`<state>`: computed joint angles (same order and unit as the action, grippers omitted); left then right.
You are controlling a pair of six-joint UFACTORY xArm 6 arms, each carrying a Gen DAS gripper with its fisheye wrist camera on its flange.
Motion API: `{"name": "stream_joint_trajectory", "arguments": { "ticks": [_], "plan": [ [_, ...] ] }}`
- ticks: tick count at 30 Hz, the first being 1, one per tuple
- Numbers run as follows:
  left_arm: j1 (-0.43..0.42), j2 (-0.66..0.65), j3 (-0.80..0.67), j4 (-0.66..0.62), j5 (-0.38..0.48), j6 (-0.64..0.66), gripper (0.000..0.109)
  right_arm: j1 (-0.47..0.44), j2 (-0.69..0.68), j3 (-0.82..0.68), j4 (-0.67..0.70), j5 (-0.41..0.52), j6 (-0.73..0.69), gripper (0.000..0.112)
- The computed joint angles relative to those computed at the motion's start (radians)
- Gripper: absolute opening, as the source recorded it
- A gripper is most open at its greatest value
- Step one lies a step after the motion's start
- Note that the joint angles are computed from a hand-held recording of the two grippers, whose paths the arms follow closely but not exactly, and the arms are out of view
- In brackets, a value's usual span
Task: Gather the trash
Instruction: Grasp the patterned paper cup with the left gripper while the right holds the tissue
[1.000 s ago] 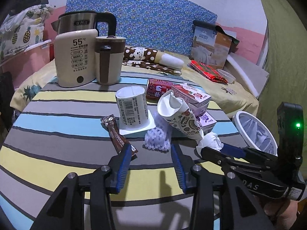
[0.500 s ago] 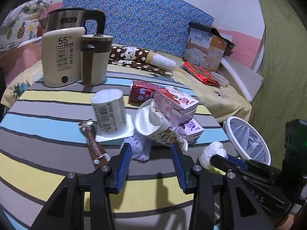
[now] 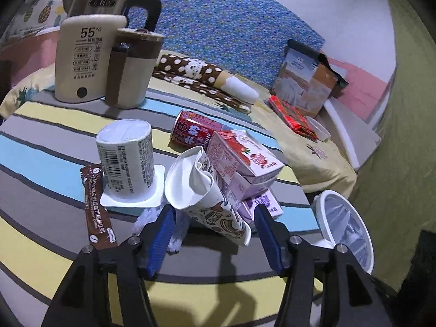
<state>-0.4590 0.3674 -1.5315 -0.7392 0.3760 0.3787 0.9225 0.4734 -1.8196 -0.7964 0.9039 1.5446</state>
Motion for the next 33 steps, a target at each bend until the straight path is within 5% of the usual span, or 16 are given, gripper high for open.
{"name": "stream_joint_trajectory", "arguments": {
  "ticks": [2, 9, 33],
  "plan": [
    [-0.007, 0.012, 0.000, 0.056, -0.034, -0.056, 0.059, 0.002, -0.005, 0.007, -0.003, 0.000, 0.003, 0.019],
    [-0.008, 0.017, 0.008, 0.155, -0.064, -0.126, 0.019, 0.004, -0.053, 0.073, -0.030, -0.003, 0.034, 0.019],
    [-0.039, -0.188, 0.227, 0.183, -0.191, -0.013, 0.014, 0.015, -0.071, 0.099, -0.070, -0.020, 0.059, 0.019]
  ]
}}
